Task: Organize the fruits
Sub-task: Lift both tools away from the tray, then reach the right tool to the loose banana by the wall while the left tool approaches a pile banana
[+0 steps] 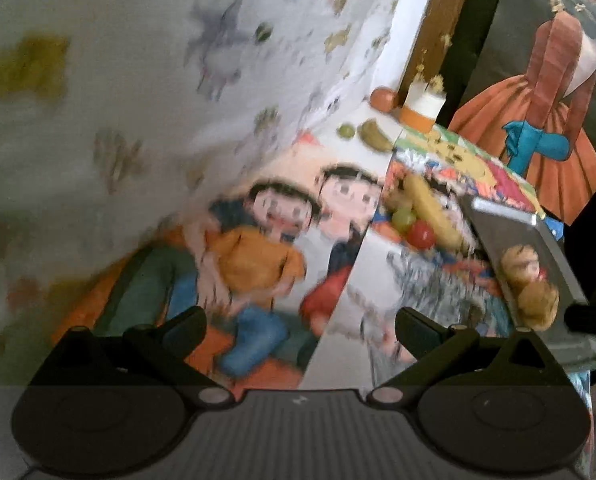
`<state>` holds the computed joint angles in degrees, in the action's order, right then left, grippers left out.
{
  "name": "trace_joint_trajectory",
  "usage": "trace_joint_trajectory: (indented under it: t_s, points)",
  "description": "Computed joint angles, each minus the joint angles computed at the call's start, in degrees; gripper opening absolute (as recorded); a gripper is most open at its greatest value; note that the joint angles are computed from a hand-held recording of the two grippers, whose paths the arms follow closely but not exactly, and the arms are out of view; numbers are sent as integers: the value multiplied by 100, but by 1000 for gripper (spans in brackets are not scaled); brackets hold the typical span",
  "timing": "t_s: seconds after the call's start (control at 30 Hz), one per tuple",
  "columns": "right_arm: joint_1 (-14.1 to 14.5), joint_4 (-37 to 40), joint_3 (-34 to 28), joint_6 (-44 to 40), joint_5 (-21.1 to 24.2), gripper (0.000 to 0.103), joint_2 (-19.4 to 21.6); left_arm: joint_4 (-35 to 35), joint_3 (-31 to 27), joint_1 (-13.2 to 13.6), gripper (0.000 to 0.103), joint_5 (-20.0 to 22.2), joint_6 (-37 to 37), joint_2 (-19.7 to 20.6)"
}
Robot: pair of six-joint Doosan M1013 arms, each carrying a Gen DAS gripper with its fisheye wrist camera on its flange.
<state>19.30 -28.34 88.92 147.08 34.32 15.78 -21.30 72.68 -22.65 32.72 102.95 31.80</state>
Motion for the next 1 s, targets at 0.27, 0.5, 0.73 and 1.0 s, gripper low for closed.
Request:
trace_joint_trajectory:
  t_s: [0.27, 0.5, 0.73, 1.0]
  points:
    - [-697, 885, -860, -2042, -438, 102, 159, 405, -700, -218, 103, -744, 895, 175]
    - [-1323, 2858, -2075, -4570, -92, 102, 893, -69, -1323, -409, 103, -1470, 3257, 564]
    - [-1518, 3266, -3378, -5143, 1101, 102, 1882, -484, -2039, -380, 103, -684, 3291, 1160]
    - [-1559, 3754, -4003, -5524, 1771, 102, 2506, -1262, -2143, -280, 103, -83, 3667, 1355]
